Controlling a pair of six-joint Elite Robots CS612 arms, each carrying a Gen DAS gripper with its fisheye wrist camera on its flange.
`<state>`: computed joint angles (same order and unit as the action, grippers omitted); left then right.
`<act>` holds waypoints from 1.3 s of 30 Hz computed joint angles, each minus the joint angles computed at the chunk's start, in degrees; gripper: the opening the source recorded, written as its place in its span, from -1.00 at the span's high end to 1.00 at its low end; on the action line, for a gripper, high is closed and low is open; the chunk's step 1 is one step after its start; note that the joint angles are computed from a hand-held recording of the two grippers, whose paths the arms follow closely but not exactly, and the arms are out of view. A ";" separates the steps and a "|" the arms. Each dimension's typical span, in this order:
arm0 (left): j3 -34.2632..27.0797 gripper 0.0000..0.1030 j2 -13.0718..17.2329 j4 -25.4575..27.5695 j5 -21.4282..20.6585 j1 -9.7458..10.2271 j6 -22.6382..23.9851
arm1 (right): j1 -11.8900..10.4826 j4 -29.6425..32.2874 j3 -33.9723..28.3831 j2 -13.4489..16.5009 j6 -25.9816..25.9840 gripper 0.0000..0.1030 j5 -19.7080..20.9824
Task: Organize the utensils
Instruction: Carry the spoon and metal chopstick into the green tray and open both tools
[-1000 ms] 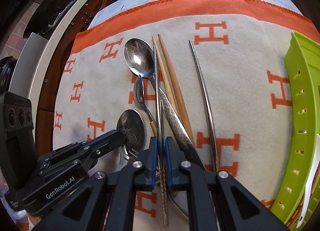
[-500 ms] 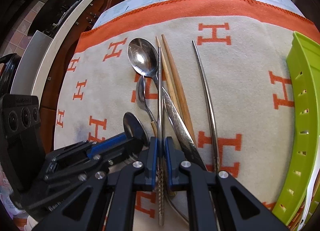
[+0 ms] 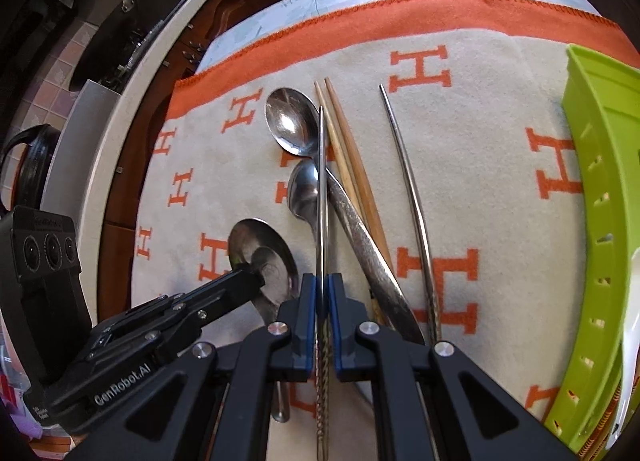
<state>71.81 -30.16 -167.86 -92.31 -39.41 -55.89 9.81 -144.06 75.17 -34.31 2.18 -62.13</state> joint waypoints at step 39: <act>-40.13 0.99 16.61 31.18 -5.03 -5.72 8.54 | -7.66 -11.44 13.33 -6.95 1.61 0.87 -17.33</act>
